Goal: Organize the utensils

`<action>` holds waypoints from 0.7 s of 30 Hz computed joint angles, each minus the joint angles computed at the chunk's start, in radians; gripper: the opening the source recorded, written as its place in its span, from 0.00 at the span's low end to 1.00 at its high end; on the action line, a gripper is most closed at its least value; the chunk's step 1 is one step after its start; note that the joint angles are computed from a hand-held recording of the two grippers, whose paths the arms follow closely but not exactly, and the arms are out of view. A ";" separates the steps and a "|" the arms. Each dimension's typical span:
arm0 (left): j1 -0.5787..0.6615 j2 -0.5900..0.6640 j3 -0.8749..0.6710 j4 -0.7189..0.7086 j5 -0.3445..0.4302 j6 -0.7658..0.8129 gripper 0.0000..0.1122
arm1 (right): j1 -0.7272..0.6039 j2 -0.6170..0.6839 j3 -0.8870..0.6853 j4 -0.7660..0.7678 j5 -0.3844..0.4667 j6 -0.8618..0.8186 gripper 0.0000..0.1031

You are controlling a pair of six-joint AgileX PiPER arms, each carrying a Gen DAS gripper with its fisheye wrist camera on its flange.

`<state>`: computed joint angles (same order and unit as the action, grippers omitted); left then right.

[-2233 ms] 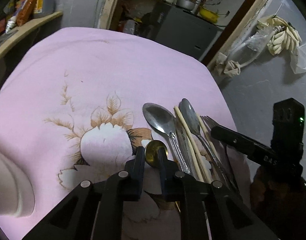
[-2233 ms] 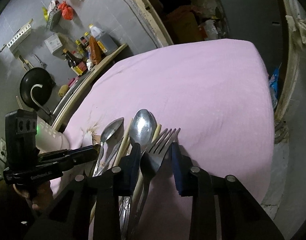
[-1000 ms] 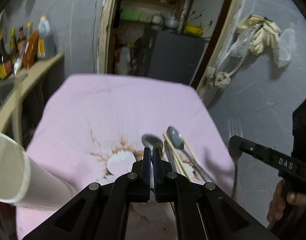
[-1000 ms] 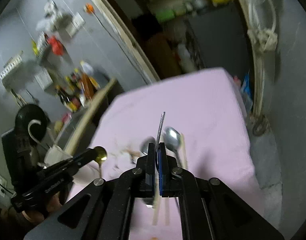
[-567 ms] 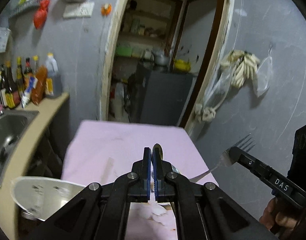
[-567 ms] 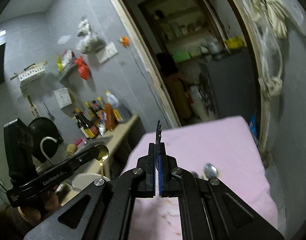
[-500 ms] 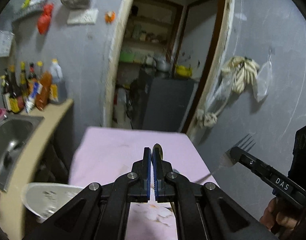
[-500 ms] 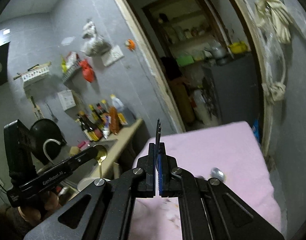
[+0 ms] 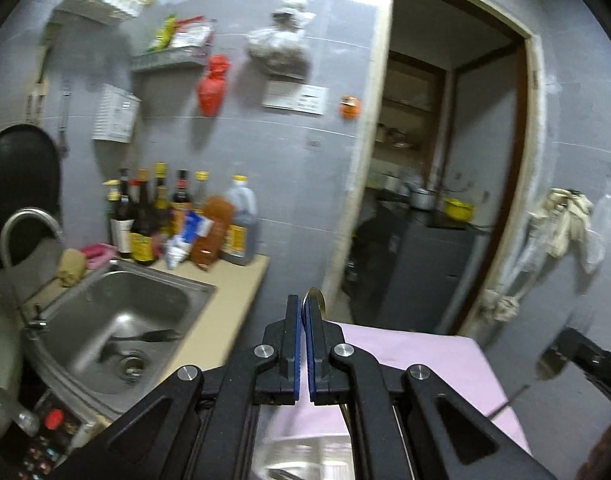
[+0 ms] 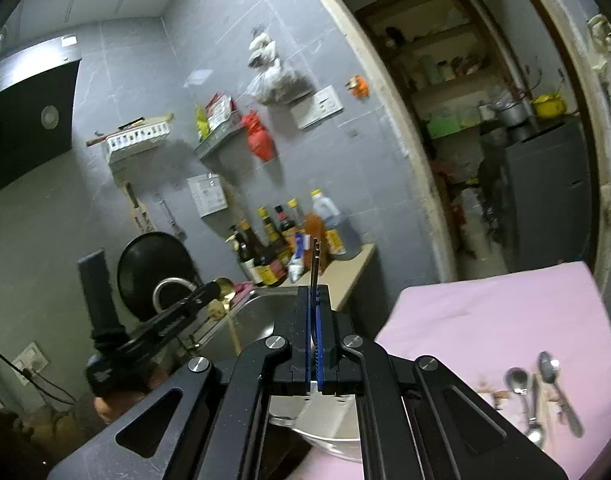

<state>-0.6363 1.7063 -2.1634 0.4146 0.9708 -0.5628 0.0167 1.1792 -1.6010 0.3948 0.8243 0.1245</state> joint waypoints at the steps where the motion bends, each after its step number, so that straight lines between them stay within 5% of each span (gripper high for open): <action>1: 0.011 -0.004 0.020 0.006 -0.012 -0.006 0.02 | 0.012 0.003 0.011 -0.002 -0.010 0.005 0.02; 11: 0.020 -0.023 0.245 0.125 -0.147 -0.141 0.02 | 0.056 0.045 0.137 -0.009 -0.087 0.031 0.02; 21: -0.046 -0.008 0.330 0.277 -0.163 -0.205 0.03 | 0.035 0.069 0.247 0.062 -0.116 0.013 0.03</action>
